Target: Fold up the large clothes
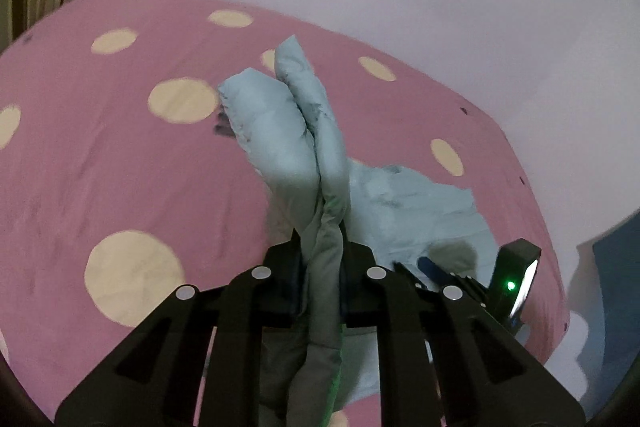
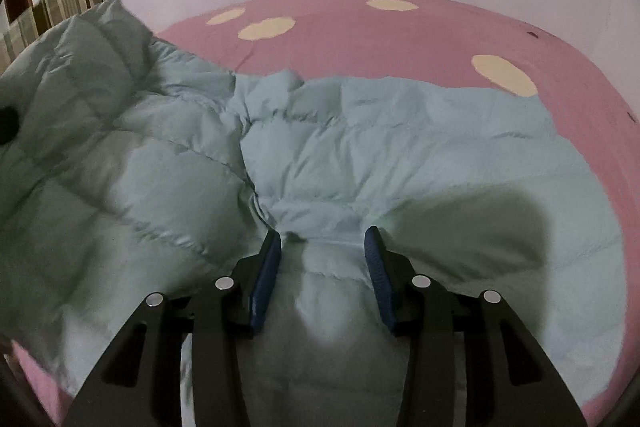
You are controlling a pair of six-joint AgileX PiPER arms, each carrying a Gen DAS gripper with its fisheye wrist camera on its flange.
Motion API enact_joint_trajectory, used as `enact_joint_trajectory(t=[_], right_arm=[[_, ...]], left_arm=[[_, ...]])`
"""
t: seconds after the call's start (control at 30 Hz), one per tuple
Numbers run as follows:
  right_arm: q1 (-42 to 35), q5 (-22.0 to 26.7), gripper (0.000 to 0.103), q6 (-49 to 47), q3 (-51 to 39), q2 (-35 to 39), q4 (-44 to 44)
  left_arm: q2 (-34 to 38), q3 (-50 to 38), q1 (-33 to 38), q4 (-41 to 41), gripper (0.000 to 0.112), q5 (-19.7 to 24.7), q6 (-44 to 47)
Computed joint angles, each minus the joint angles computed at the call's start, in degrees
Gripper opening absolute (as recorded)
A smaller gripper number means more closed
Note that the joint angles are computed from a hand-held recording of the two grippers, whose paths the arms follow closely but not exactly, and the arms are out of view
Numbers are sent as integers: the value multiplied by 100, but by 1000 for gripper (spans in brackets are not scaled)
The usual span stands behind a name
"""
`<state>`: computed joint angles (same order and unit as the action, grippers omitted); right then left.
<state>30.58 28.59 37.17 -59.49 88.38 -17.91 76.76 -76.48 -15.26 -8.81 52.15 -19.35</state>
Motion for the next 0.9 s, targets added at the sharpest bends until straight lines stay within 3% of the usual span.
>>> enact_joint_trajectory(t=[0.13, 0.4, 0.6, 0.9], right_arm=[[-541, -11, 53, -704, 408, -722, 549], [-2523, 224, 53, -3333, 1145, -1925, 2782], [-3860, 512, 53, -5028, 1485, -2232, 4163], [-4688, 723, 53, -5958, 1672, -2202, 5004]], left_arm=[[483, -798, -942, 886, 13, 254, -895], [1806, -2356, -2398, 1848, 13, 767, -1823], [2865, -3167, -3042, 2001, 13, 842, -2100], [3798, -3462, -3494, 2011, 19, 610, -2403]])
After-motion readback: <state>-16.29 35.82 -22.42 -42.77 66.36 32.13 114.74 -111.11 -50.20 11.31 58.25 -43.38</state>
